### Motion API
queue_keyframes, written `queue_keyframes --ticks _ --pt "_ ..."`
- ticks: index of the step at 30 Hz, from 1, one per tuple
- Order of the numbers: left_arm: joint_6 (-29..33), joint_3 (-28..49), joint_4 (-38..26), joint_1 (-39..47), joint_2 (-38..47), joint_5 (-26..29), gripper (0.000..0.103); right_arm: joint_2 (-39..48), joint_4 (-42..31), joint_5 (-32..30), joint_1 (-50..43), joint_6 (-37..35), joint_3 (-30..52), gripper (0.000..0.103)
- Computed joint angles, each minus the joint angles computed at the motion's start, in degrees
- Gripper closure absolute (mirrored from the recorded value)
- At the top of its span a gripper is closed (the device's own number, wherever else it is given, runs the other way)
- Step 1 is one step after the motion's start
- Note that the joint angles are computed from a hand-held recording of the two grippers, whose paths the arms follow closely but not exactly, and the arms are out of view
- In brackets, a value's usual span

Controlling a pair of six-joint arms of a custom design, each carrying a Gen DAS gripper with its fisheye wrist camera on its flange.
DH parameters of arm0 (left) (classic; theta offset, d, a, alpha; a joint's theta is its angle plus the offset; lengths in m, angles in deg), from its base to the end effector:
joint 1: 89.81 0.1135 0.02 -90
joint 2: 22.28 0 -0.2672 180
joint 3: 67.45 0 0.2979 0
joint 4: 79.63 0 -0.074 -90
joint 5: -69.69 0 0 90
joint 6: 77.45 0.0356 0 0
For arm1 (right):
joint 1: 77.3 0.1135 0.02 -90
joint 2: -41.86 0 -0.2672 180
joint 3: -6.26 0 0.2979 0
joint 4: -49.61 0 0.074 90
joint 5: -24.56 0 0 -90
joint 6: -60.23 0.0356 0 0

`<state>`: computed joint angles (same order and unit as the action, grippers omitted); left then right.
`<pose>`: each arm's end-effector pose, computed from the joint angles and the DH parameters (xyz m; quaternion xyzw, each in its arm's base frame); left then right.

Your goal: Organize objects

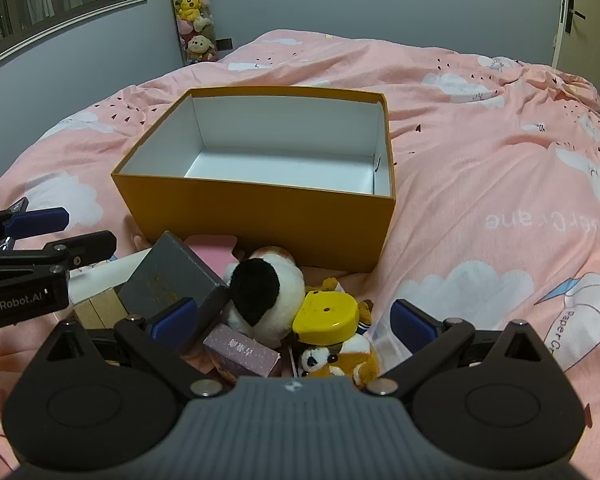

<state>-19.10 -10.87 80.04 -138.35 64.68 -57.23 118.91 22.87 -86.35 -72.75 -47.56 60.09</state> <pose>0.2330 -0.2314 0.1504 0.0259 0.8993 0.0227 0.4360 0.3009 0.0367 0.1743 -0.2399 0.8944 0.1305 0.3541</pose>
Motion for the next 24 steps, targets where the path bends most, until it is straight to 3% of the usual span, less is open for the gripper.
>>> queue_keyframes --ticks 24 --pt "0.34 0.51 -1.0 0.46 0.28 2.29 0.03 1.33 -1.44 0.25 0.13 0.23 1.14 0.001"
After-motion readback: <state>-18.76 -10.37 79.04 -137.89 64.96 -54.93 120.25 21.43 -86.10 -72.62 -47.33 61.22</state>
